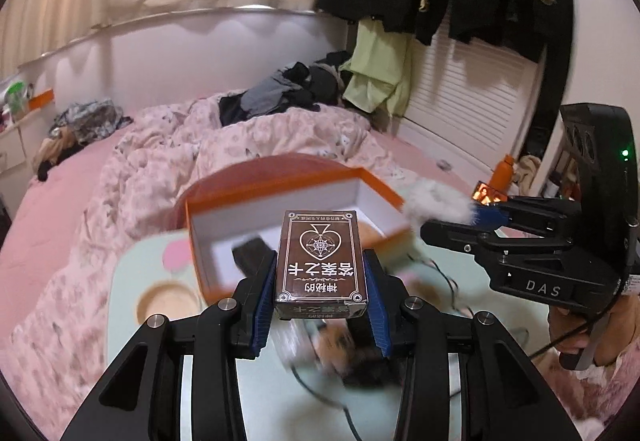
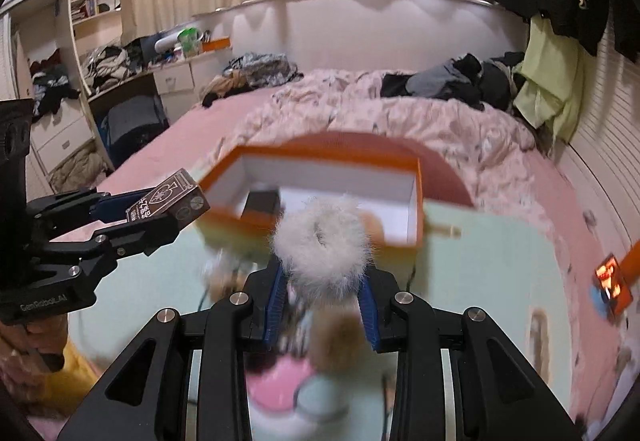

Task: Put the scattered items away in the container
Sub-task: 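Carry the card box into the box with the left tool while the right tool drops the pom-pom in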

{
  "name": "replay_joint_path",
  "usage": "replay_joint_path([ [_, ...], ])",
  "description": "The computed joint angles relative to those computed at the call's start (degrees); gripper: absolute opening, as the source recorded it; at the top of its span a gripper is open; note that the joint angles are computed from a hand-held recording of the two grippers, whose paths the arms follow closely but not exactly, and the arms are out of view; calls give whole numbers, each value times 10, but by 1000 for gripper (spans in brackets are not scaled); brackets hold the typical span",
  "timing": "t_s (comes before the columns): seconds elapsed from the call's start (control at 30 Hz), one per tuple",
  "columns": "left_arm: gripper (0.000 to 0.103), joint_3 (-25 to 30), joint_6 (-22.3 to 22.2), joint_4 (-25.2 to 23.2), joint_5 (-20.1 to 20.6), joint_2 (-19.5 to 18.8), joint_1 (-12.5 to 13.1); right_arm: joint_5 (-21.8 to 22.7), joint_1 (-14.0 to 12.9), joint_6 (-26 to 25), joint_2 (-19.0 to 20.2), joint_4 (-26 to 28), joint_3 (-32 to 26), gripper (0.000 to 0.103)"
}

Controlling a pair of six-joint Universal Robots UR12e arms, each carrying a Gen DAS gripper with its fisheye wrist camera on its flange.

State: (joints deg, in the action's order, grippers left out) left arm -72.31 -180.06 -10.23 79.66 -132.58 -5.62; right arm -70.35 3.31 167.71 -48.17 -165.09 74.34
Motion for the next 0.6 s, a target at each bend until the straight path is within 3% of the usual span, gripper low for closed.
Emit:
replay_joint_path([
  [0.13, 39, 85, -5, -94, -16, -37, 4, 5, 3, 9, 33, 56, -71, 34],
  [0.3, 39, 172, -42, -179, -13, -84, 5, 33, 0, 36, 87, 199, -185, 34],
  [0.4, 39, 210, -47, -225, -25, -105, 7, 47, 0, 25, 111, 288, -241, 34],
  [0.6, 39, 259, -65, -273, 8, -133, 5, -20, 13, 30, 138, 313, -284, 35],
])
